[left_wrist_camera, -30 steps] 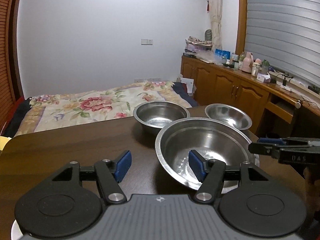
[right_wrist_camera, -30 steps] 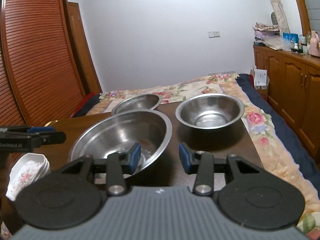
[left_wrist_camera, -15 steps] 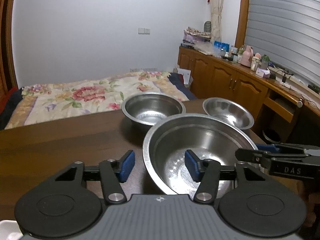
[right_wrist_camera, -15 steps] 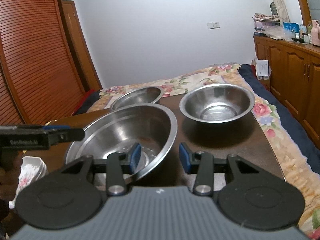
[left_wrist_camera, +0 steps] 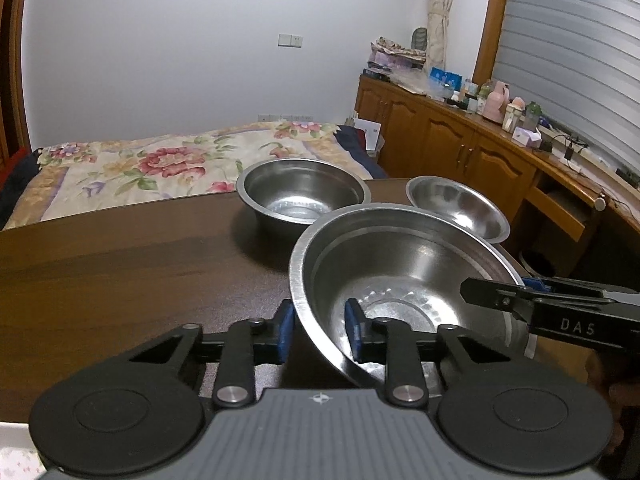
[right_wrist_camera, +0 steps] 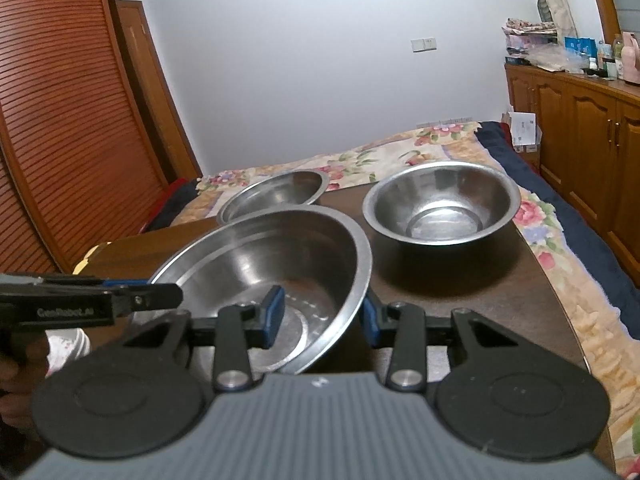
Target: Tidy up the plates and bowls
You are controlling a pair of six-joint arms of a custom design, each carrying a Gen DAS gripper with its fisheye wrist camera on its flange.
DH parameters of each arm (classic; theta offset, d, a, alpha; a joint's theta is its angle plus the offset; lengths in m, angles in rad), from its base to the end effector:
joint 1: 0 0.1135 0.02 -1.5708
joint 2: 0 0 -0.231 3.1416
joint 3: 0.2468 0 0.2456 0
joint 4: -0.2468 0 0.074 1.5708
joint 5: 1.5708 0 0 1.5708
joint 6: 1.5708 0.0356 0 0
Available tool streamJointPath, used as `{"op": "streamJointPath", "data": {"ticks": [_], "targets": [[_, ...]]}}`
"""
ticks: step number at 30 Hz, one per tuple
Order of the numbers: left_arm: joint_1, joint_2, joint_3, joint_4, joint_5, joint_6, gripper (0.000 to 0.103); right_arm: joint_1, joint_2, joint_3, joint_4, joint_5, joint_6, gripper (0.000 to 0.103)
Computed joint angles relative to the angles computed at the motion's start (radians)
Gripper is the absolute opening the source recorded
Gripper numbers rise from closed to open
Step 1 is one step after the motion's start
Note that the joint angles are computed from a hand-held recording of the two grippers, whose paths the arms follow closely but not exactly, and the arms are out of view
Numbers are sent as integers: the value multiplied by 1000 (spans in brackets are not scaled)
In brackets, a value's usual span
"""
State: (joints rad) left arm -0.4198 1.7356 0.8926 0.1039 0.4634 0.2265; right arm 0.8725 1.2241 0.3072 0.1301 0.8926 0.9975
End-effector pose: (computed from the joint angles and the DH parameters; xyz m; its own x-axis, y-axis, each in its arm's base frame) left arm 0.3034 -0.1528 0.1322 -0.4498 0.4207 -0.7878 0.7874 0.6031 -0.1274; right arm 0.1511 0.1369 0.1100 -0.3536 0.3985 -0.8462 0.3136 0.9029 0.2941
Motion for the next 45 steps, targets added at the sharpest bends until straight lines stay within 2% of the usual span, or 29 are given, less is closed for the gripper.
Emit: {"op": "streamJointPath", "data": {"ticks": [3, 6, 18, 25, 45], "targets": [[9, -4, 0, -18, 13, 6, 22, -5, -31, -24, 4, -14, 8, 31], [21, -13, -2, -43, 35, 12, 23, -5, -77, -55, 12, -25, 15, 28], [93, -201, -122, -77, 141, 59, 23, 144, -151, -30, -139, 71, 113, 27], [134, -291, -177, -95, 183, 92, 23, 215, -133, 22, -212, 121, 158, 27], [252, -345, -279, -122, 244, 167, 24, 262, 26, 56, -122, 79, 184, 27]]}}
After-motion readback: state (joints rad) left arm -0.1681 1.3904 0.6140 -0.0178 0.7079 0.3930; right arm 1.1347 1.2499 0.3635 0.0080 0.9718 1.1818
